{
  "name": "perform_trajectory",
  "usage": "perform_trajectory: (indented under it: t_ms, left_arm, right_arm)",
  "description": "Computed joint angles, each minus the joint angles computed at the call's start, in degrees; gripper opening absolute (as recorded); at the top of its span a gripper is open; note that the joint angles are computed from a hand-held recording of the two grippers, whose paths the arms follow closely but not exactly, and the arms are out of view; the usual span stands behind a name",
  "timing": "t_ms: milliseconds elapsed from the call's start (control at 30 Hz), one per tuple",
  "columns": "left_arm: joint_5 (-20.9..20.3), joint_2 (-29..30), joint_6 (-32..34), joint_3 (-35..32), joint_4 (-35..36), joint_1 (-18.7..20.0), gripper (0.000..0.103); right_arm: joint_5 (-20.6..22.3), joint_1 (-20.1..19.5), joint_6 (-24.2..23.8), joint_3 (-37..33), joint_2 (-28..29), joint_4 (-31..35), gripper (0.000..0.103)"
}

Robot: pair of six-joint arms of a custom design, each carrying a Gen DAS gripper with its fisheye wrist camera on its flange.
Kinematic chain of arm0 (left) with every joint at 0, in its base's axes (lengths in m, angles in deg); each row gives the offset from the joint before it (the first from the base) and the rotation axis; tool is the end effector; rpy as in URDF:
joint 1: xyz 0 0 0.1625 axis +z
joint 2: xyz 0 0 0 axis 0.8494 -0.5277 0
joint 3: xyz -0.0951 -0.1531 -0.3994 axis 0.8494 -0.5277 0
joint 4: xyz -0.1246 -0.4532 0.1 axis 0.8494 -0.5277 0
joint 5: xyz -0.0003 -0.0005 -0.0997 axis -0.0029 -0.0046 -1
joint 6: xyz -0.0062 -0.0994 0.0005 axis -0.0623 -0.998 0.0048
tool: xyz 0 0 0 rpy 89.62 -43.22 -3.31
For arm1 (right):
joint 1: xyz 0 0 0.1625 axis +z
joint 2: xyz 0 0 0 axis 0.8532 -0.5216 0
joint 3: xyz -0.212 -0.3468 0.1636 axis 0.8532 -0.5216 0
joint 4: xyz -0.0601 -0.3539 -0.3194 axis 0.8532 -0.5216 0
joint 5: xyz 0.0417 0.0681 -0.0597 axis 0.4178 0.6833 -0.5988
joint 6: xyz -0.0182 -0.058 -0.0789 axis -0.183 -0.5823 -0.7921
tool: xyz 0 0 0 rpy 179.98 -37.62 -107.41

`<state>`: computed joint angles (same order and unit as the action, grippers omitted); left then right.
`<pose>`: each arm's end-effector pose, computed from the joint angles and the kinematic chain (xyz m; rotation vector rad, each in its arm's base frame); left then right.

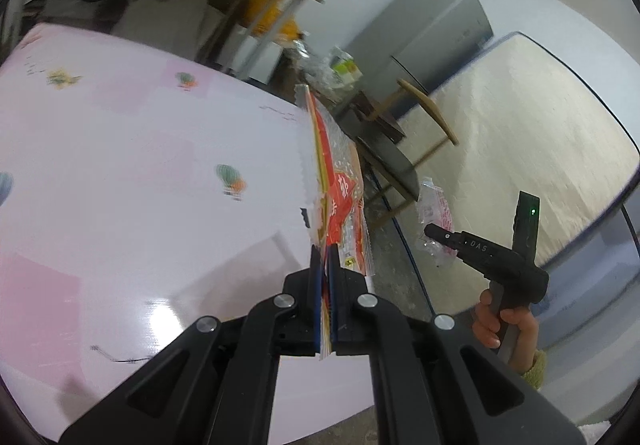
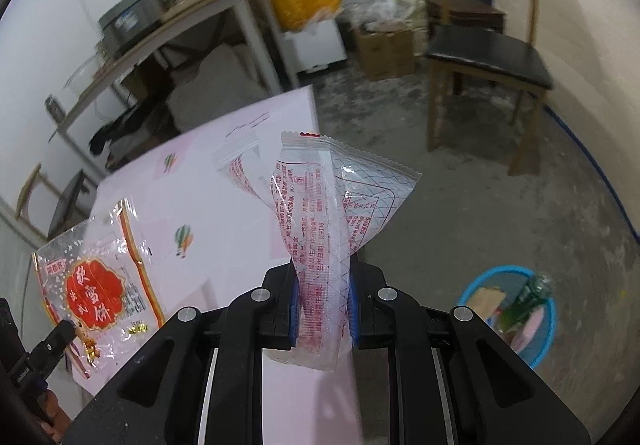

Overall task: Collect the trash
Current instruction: 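Carry the snack bag with the left gripper while the right gripper carries the clear bag to the basket, then open both grippers over the blue basket to drop the bags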

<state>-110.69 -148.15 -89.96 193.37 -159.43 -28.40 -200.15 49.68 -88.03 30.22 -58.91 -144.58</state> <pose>-0.3945 -0.4544 0.3204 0.1069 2.8040 -1.2026 0.2834 -0.5863 0.4492 0.4427 -2.5584 0.7452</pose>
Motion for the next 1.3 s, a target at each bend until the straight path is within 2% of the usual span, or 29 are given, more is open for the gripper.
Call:
perform_trajectory:
  t_ms: [233,367,500,633,733,833,933,1100,1133,1200,1233,1300]
  left_arm:
    - [-10.6,8.7,5.1,-6.9,-2.0,2.9,0.002]
    - [-15.0,14.8,7.0,-12.3,0.1,4.0,0.002]
    - [-19.1,21.9,7.6,-18.5,3.5,4.9,0.002]
    - [-20.0,30.1,8.7,-26.4,10.7,5.6,0.002]
    - [-21.1,36.0,9.4,-32.6,16.9,6.5,0.002]
    - [-23.6,44.1,7.7,-41.2,24.9,8.0,0.002]
    - [-24.2,50.4,6.4,-48.0,30.7,8.9,0.002]
    - [-31.2,60.2,1.3,-57.2,34.3,11.7,0.003]
    - [-33.0,62.0,0.5,-58.5,34.5,12.6,0.005]
    - [-33.8,64.2,-1.8,-60.4,37.1,13.6,0.015]
    - [-34.3,65.1,-2.6,-61.3,37.6,14.0,0.024]
    - [-33.9,66.1,-4.2,-62.1,38.2,14.4,0.029]
  right_arm:
    - [-2.6,-4.6,3.9,4.0,-8.8,-1.9,0.017]
    - [-3.3,-9.6,7.4,7.3,-14.7,-1.9,0.017]
    - [-0.9,-16.2,11.3,10.3,-19.4,0.0,0.017]
    - [2.0,-22.5,13.5,13.2,-22.6,1.1,0.017]
    - [4.1,-25.4,14.5,13.7,-22.9,1.9,0.017]
    - [5.9,-28.0,15.2,13.7,-22.4,2.4,0.017]
    - [7.7,-30.4,15.4,14.1,-22.7,2.8,0.017]
    - [9.3,-32.9,16.2,15.0,-23.5,3.0,0.017]
    - [9.4,-33.2,16.3,15.0,-23.5,3.0,0.017]
    - [9.6,-33.8,16.6,15.2,-23.6,3.3,0.018]
    - [9.9,-34.2,16.5,15.4,-23.8,3.3,0.018]
    - [10.0,-34.7,16.1,15.6,-23.6,3.3,0.018]
